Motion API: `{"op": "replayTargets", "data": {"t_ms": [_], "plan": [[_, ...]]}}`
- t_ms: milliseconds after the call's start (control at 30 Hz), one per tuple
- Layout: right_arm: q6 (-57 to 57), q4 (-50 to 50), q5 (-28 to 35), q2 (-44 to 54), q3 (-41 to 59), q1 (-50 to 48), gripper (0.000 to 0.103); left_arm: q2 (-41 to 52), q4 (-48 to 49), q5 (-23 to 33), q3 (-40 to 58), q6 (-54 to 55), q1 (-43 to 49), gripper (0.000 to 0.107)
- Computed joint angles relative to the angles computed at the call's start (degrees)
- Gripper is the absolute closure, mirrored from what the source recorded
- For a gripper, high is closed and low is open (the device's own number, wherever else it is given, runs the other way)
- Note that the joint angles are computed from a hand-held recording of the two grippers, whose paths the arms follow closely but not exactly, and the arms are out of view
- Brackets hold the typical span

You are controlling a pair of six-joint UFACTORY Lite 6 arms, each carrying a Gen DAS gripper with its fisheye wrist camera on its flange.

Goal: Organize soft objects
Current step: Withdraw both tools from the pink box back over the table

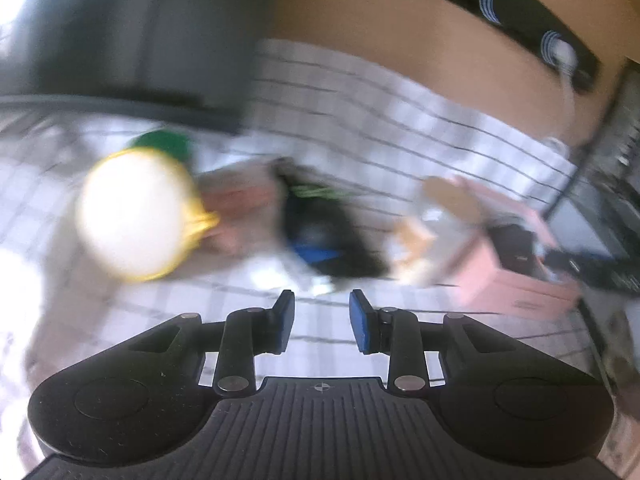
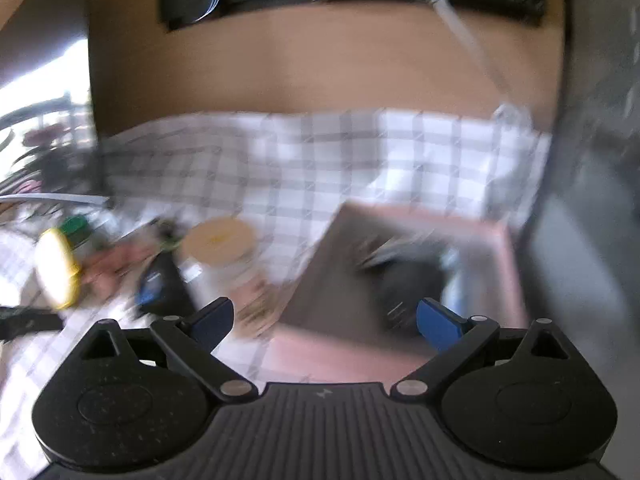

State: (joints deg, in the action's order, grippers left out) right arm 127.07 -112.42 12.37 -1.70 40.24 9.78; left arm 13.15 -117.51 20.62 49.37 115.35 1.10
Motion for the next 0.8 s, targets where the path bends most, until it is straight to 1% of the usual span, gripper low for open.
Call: {"op": "replayTargets", "data": {"t_ms": [133, 300, 400, 567, 800], "plan": [[3.56, 3.97, -0.58, 1.51, -1.98, 6.39, 0.005, 0.9, -1.28, 2.07, -1.74, 0.72, 5.96, 0.074], [-0.14, 11.95, 5.09, 5.54, -1.74, 15.12, 0.005, 2.67, -1.32, 2.91, -1.73, 1.17, 7.58, 0.074], [-2.24, 14.68, 7.6, 5.0, -2.36, 19.17, 0.004, 3.24, -1.93, 3.46, -2.28, 2.74, 8.28, 0.074], [-4.7, 18.13, 5.26, 6.14, -1.08, 21.25, 0.004, 4.0, -1.09, 4.36, -2.35, 3.48, 9.87, 0.074], [-9.31, 23.23, 6.5, 8.2, 0.53, 23.86, 0.004, 5.9, -2.06, 5.91, -0.71, 4.6, 11.55, 0.074]]}}
